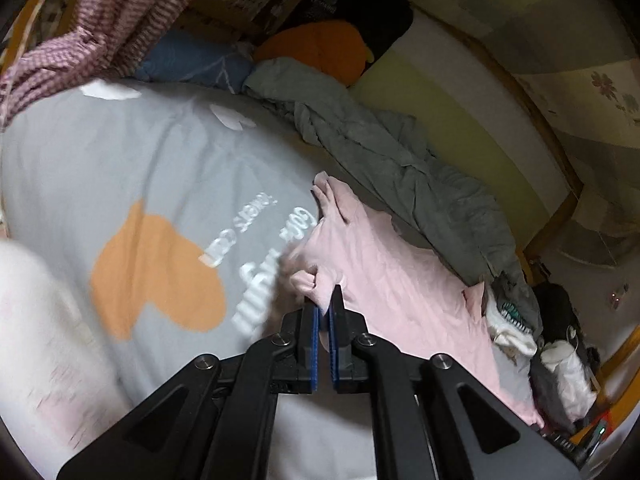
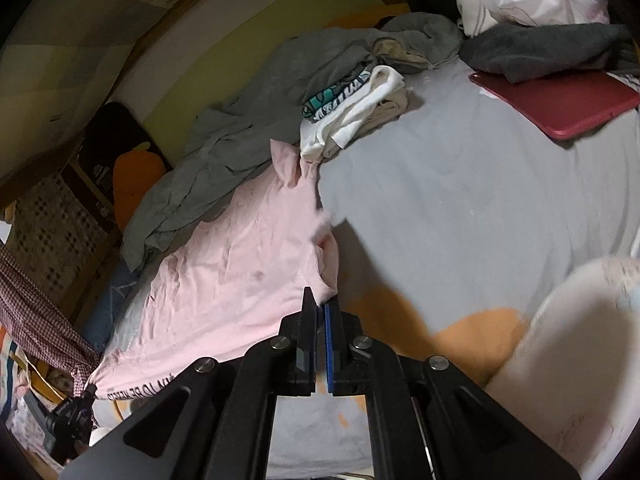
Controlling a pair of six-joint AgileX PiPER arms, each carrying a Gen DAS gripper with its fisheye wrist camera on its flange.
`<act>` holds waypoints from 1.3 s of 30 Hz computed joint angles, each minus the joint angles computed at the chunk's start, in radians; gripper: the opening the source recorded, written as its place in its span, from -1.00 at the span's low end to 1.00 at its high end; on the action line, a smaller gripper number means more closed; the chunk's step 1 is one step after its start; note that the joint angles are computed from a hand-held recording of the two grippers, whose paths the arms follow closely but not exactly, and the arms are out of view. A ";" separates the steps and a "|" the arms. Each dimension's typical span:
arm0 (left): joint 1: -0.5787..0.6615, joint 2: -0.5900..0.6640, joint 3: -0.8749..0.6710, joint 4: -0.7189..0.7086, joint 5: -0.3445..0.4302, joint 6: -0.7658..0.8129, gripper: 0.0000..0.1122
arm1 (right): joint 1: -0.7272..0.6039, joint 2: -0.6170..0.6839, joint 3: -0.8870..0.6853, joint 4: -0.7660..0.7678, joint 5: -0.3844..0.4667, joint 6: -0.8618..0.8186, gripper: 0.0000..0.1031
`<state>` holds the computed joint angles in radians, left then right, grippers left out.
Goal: Fold small clothes
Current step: 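Lift the side edge with both grippers and fold it toward the shirt middle, then open both grippers to release the folded side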
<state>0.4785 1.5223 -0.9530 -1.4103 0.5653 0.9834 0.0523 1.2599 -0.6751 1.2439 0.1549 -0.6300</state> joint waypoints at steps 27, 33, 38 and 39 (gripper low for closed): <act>-0.277 0.880 -1.377 1.071 0.205 -0.956 -0.83 | -0.011 0.911 -1.262 -0.959 0.417 0.975 -0.81; -0.286 0.596 -0.939 1.163 -0.078 -0.918 0.11 | 0.017 0.741 -1.026 -1.211 0.302 1.126 0.37; -0.231 0.478 -0.789 1.017 0.005 -0.797 0.11 | -0.014 0.548 -0.755 -0.964 0.215 0.893 0.37; -0.211 0.479 -0.790 0.976 0.073 -0.788 0.11 | -0.013 0.515 -0.699 -0.954 0.194 0.882 0.37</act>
<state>0.2672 2.0012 -1.7433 -0.4344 0.6378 0.1951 0.0395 1.7745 -1.3742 0.2901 0.3484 0.2524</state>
